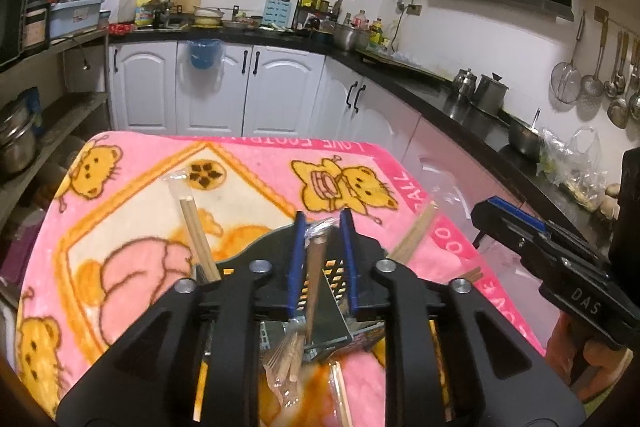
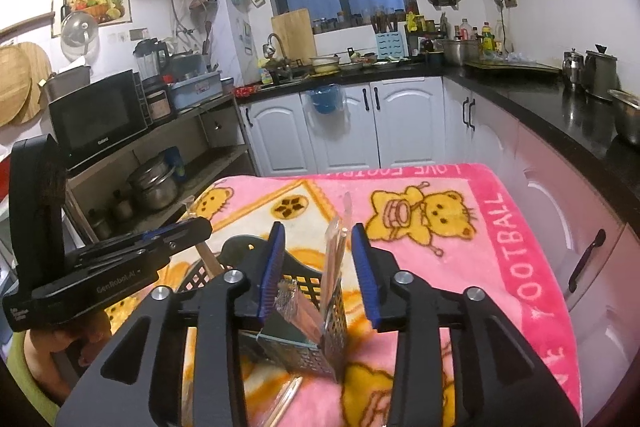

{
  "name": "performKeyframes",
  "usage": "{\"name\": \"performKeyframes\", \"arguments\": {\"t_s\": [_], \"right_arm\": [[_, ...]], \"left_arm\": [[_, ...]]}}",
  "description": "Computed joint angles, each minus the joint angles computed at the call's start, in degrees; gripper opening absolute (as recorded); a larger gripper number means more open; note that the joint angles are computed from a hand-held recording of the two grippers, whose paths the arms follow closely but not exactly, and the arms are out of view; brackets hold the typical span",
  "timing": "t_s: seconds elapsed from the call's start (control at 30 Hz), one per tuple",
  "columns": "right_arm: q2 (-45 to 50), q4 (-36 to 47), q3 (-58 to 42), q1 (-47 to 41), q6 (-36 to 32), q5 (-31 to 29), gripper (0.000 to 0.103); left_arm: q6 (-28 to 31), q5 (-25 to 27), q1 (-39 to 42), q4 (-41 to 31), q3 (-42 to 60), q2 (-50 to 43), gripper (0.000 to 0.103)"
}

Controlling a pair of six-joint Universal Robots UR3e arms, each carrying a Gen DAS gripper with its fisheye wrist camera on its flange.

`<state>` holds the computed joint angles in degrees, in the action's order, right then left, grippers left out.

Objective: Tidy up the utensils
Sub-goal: 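Withdraw the open left tool and move toward the remaining chopsticks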

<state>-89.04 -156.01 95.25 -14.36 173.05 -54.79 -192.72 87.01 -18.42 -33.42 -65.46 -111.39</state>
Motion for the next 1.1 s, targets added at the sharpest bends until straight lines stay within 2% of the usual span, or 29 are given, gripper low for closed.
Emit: {"name": "performKeyframes", "arguments": {"t_s": [0.1, 0.17, 0.2, 0.3, 0.37, 0.47, 0.7, 0.8, 0.9, 1.1], "right_arm": [[-2.0, 0.8, 1.3, -0.8, -1.1, 0.4, 0.040], [-3.3, 1.2, 2.2, -1.5, -1.5, 1.1, 0.046], [-3.9, 1.4, 2.7, -1.7, -1.7, 1.4, 0.048], [-6.2, 2.0, 4.2, -2.5, -2.5, 1.8, 0.050], [-8.0, 2.3, 5.5, -3.5, -2.8, 2.7, 0.058], [-10.6, 3.6, 6.9, -5.0, -3.8, 4.0, 0.059], [-16.8, 6.4, 11.0, -8.0, -6.6, 6.7, 0.067], [-18.9, 7.9, 12.2, -8.6, -8.0, 7.2, 0.069], [-21.8, 9.7, 14.1, -10.3, -9.6, 9.1, 0.071], [-26.2, 12.4, 17.2, -12.1, -12.0, 10.9, 0.072]], "left_arm": [[-0.6, 0.2, -0.2, 0.7, -0.6, 0.9, 0.023], [-0.5, 0.8, -0.6, 0.4, -0.2, 1.1, 0.026], [-0.4, 0.9, -0.7, 0.4, -0.2, 1.3, 0.031], [-0.6, 1.6, -1.1, 0.6, -1.0, 2.4, 0.038], [-0.9, 1.7, -1.2, 0.7, -1.5, 3.1, 0.044], [-0.8, 2.0, -1.6, 1.3, -2.8, 4.6, 0.049], [-0.6, 3.7, -2.7, 2.2, -6.0, 8.2, 0.074], [-1.1, 3.6, -2.9, 2.9, -8.8, 10.6, 0.079], [-0.9, 4.2, -3.6, 4.7, -12.3, 13.0, 0.089], [-0.7, 4.8, -4.2, 6.9, -18.9, 17.5, 0.092]]}}
